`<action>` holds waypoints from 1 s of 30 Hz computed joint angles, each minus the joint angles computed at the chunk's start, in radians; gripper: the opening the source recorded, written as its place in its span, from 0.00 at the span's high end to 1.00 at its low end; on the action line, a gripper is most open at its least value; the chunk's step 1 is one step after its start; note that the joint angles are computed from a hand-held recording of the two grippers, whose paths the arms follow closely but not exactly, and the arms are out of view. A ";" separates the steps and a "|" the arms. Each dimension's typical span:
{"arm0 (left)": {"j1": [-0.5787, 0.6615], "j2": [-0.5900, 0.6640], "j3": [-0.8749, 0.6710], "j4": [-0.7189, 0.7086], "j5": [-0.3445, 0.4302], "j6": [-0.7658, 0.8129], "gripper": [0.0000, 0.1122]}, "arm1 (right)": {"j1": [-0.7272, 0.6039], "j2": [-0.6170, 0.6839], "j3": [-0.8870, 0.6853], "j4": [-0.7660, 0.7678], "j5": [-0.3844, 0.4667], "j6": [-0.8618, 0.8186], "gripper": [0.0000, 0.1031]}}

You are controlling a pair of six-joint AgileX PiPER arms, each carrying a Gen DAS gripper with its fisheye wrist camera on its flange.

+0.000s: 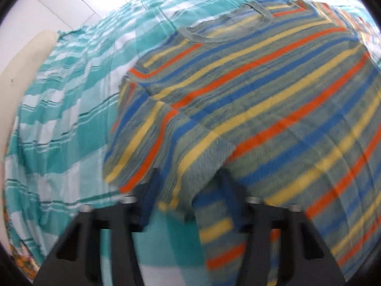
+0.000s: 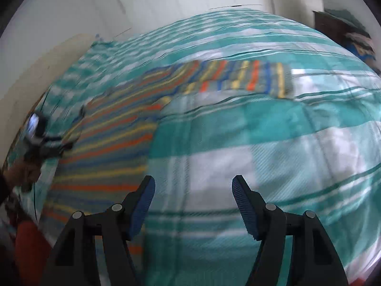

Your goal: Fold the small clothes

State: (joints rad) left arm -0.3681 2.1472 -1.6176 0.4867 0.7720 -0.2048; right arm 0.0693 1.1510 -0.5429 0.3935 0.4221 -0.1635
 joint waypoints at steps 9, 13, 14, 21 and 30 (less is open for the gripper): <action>0.408 -0.135 -0.055 -0.766 0.019 0.375 0.96 | 0.099 0.103 0.060 -0.072 -0.087 0.072 0.35; 0.556 -0.052 -0.191 -0.656 0.064 0.195 0.97 | 0.099 0.138 0.046 -0.158 -0.100 0.131 0.34; 0.581 -0.027 -0.222 -0.652 0.081 0.166 0.97 | 0.111 0.155 0.033 -0.205 -0.104 0.176 0.33; 0.666 0.114 -0.362 -0.540 0.156 -0.017 0.98 | 0.165 0.204 0.023 -0.398 -0.146 0.383 0.26; 0.648 0.203 -0.445 -0.418 0.231 -0.060 0.88 | 0.194 0.218 0.028 -0.556 -0.162 0.536 0.24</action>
State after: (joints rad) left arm 0.2798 2.3499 -2.0621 0.0692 1.0031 -0.2651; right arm 0.2632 1.3694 -0.5150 -0.1628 0.2601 0.3722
